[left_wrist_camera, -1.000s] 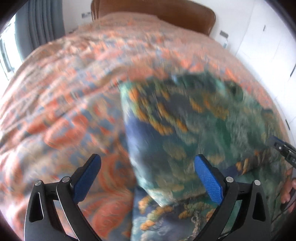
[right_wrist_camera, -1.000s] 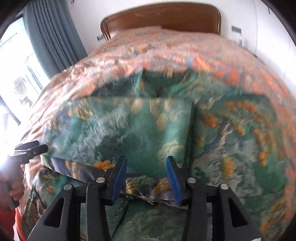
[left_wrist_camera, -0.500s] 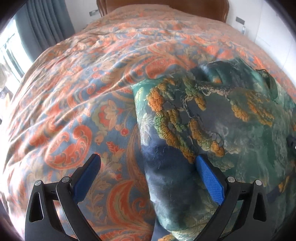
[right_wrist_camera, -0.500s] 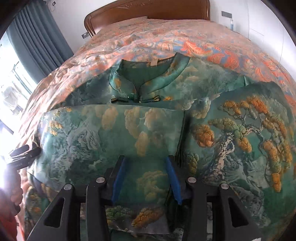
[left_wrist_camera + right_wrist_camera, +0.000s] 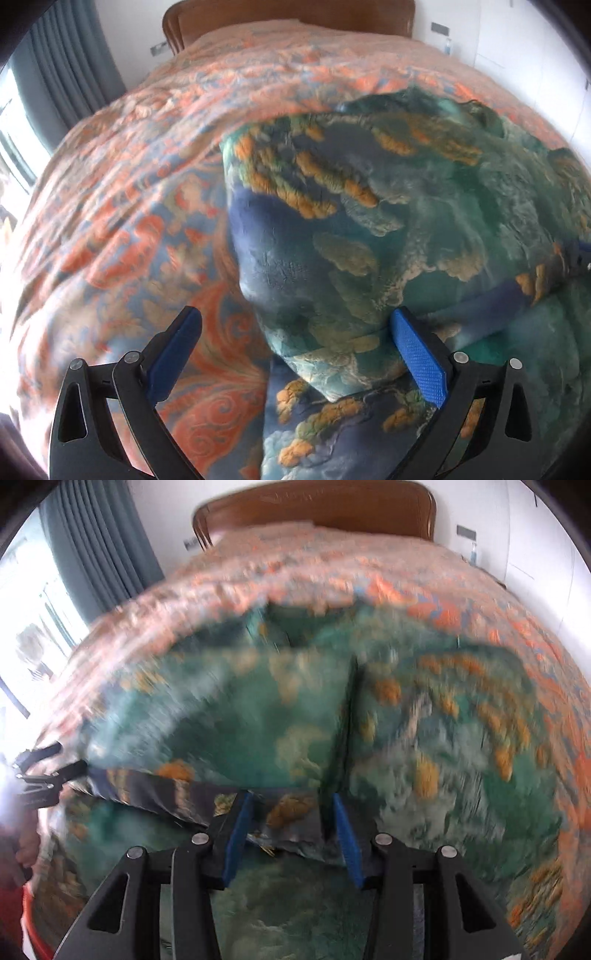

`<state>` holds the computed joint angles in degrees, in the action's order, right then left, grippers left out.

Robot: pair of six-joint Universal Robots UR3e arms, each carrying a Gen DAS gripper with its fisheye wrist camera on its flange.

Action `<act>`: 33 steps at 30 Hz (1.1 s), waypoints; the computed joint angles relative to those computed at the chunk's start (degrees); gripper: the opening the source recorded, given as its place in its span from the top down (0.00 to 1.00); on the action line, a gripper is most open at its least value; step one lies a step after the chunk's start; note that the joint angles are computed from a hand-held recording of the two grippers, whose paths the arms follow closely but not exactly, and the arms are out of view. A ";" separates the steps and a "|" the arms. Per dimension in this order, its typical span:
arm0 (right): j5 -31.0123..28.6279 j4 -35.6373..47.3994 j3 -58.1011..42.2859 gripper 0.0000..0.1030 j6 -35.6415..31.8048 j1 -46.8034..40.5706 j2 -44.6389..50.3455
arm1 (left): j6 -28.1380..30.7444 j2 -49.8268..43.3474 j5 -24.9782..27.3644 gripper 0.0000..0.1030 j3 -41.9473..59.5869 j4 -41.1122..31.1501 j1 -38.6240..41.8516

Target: Fold large clothes

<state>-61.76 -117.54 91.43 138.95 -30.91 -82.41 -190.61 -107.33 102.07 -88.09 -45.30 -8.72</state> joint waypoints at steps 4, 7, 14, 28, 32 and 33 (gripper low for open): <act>0.77 -2.29 0.80 0.53 3.76 -0.26 2.38 | -0.43 3.15 -1.03 0.02 -1.52 -0.74 0.46; 1.90 0.25 0.39 0.53 2.97 -1.52 0.90 | 1.37 7.79 -0.50 0.02 -4.74 -1.36 0.18; 9.07 22.66 0.14 0.53 -13.35 -15.26 -11.23 | 4.98 32.30 -9.43 0.02 -22.75 -7.65 6.01; 2.14 51.55 -9.27 0.43 -53.69 -61.11 -14.27 | 0.32 59.93 -14.06 0.02 -40.39 -23.08 4.01; -1.03 53.73 -10.91 0.43 -53.82 -64.79 -9.94 | -0.39 58.06 -14.21 0.02 -40.88 -21.61 2.19; -1.77 55.34 -11.75 0.43 -54.64 -65.67 -8.85 | -0.69 57.43 -14.13 0.02 -40.70 -21.07 1.27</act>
<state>-63.53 -62.20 79.69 84.31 -96.58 -91.26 -191.29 -49.90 87.94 -128.79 -66.36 -7.45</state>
